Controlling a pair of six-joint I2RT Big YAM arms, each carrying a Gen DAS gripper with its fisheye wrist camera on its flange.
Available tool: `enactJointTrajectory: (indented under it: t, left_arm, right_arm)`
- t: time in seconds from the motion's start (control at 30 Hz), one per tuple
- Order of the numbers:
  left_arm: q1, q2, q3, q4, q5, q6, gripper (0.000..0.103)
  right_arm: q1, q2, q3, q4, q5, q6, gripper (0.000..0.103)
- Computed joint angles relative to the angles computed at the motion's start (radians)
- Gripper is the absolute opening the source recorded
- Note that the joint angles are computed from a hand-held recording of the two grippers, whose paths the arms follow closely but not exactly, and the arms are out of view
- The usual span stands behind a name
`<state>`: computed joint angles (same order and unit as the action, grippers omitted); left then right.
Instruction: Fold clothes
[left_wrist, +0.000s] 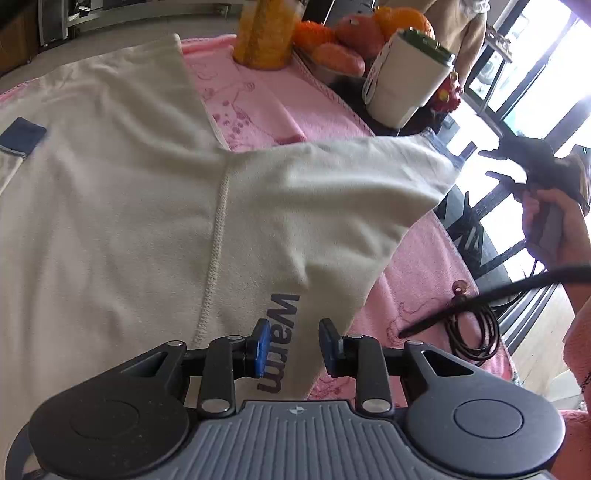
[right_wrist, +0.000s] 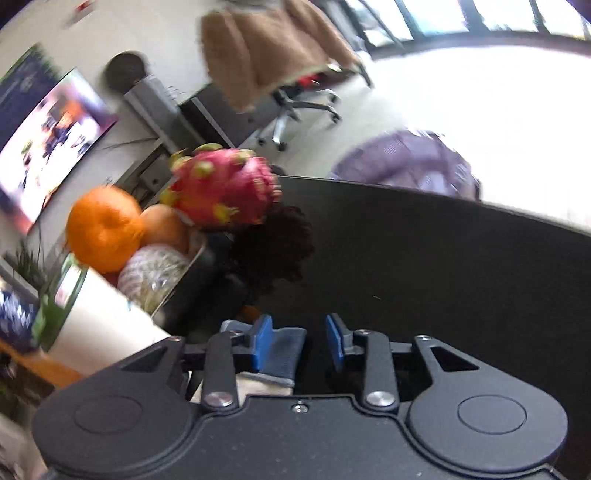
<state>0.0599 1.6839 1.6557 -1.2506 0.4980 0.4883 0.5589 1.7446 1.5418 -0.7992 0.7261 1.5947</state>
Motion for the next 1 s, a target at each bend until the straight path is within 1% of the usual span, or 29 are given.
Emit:
enactJointTrajectory:
  t: [0.07,0.13,0.2,0.27,0.3,0.33,0.43,0.5,0.6,0.63,0.7,0.77,0.83,0.93,1.0]
  left_arm:
    - [0.012,-0.007,0.008,-0.013,0.012,0.014,0.028]
    - [0.025,-0.015,0.020,-0.036,0.034,0.044,0.027]
    - [0.043,-0.024,0.036,-0.083,0.078,0.096,0.028]
    - [0.059,-0.040,0.036,-0.123,0.112,0.161,0.029]
    - [0.064,-0.054,0.023,-0.128,0.116,0.190,0.030]
    - [0.063,-0.072,0.000,-0.118,0.110,0.208,0.031]
    - [0.035,-0.135,-0.106,-0.016,0.044,0.217,0.031]
    - [0.005,-0.167,-0.171,0.070,0.013,0.207,0.030]
    - [-0.042,-0.214,-0.265,0.234,-0.023,0.204,0.027]
    - [-0.054,-0.221,-0.284,0.274,-0.034,0.205,0.027]
    - [-0.071,-0.212,-0.293,0.304,-0.054,0.205,0.028]
    - [-0.084,-0.192,-0.287,0.302,-0.087,0.196,0.028]
    - [-0.091,-0.190,-0.296,0.323,-0.114,0.191,0.028]
    - [-0.102,-0.191,-0.309,0.355,-0.151,0.188,0.021]
    - [-0.108,-0.192,-0.316,0.374,-0.174,0.185,0.014]
  right_arm:
    - [-0.002,-0.042,-0.044,0.040,-0.030,0.043,0.037]
    - [0.000,-0.071,-0.062,0.049,-0.090,0.083,0.038]
    - [0.005,-0.098,-0.079,0.069,-0.155,0.109,0.038]
    - [0.017,-0.109,-0.071,0.086,-0.192,0.112,0.039]
    - [0.024,-0.111,-0.067,0.093,-0.197,0.111,0.041]
    - [0.030,-0.113,-0.063,0.100,-0.202,0.111,0.041]
    - [0.040,-0.107,-0.056,0.140,-0.219,0.087,0.043]
    - [0.038,-0.095,-0.056,0.177,-0.236,0.070,0.043]
    - [0.031,-0.084,-0.073,0.243,-0.271,0.070,0.043]
    - [0.029,-0.081,-0.074,0.251,-0.274,0.061,0.043]
    - [0.026,-0.080,-0.078,0.260,-0.271,0.057,0.043]
    - [0.023,-0.078,-0.082,0.268,-0.268,0.053,0.043]
    - [0.019,-0.077,-0.088,0.278,-0.263,0.052,0.043]
    - [0.010,-0.073,-0.097,0.280,-0.246,0.070,0.043]
    - [0.002,-0.066,-0.098,0.271,-0.239,0.092,0.042]
